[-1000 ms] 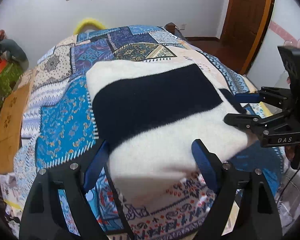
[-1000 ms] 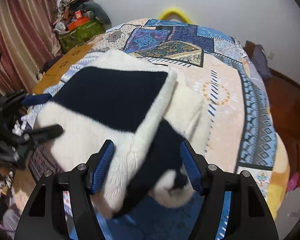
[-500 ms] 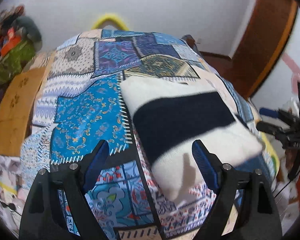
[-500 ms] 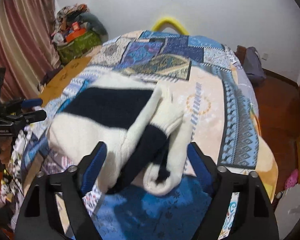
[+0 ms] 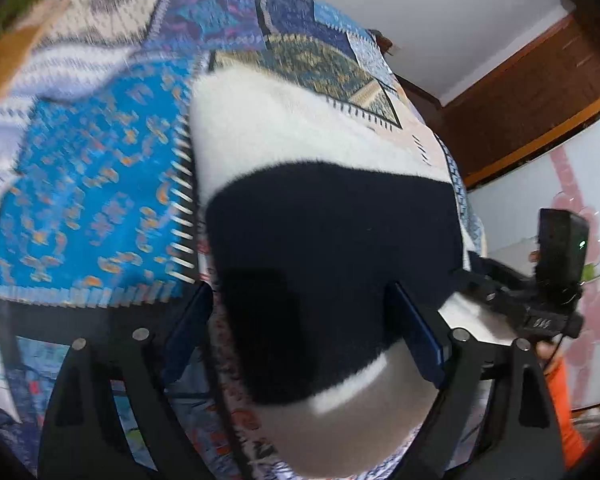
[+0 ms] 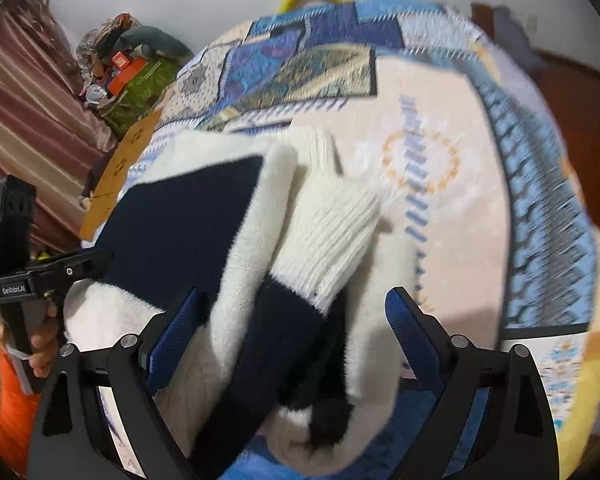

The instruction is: Fold small clothes

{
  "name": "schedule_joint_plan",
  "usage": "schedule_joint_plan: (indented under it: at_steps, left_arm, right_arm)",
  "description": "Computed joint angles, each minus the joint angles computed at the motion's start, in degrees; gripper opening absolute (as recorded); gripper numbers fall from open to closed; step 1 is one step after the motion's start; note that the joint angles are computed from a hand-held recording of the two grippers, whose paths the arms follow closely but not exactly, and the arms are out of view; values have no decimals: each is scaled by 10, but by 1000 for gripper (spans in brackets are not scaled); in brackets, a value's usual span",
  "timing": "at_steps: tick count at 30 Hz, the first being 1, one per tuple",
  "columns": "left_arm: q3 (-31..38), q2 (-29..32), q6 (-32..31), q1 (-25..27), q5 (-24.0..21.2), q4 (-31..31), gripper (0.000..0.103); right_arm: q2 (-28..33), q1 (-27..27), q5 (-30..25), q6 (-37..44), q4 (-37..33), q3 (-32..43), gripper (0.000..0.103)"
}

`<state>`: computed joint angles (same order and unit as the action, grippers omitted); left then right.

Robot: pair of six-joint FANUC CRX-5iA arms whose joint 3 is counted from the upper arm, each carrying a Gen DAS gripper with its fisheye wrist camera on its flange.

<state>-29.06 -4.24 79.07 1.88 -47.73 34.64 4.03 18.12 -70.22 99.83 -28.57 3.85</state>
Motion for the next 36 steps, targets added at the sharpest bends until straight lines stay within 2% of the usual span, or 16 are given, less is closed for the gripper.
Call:
schedule_joint_plan:
  at_steps: [3,5,7,8,9,11,12,14,18,25,31,36]
  left_arm:
    - [-11,28,-33,2,-16,66,93]
    - [-2,29,-23,-7,-10,49,93]
    - [3,25,-11,-16,-1,32,87]
    - [4,20,-7,-19,3,26,82]
    - [5,17,-5,-21,7,21,75]
    - [7,3,-2,-23,14,7,63]
    - [5,-5,-5,-21,15,6,57]
    - [0,-26,-17,-19,18,5,53]
    - [10,-73,-7,-19,24,-50,51]
    - [4,-151,-25,39,3,-64,51]
    - [-19,-157,-64,113,-30,-40,52]
    - [-59,-108,-103,156,-42,-11,53]
  right_arm:
    - [-1,2,3,16,-11,-6,92]
    - [-7,9,12,20,-8,-13,91]
    - [-12,8,14,20,-14,-16,83]
    - [-13,5,11,23,-23,-14,70]
    - [-11,2,6,28,-30,-10,52]
    - [-8,-3,-13,34,-53,1,31]
    - [-12,0,-11,31,-52,0,29]
    - [-29,16,12,31,-34,-11,27]
    - [-57,29,31,31,-35,-14,25]
    - [-81,72,58,15,-32,5,25]
    - [-62,130,82,-24,-6,20,25]
    - [-18,161,78,-52,12,28,25]
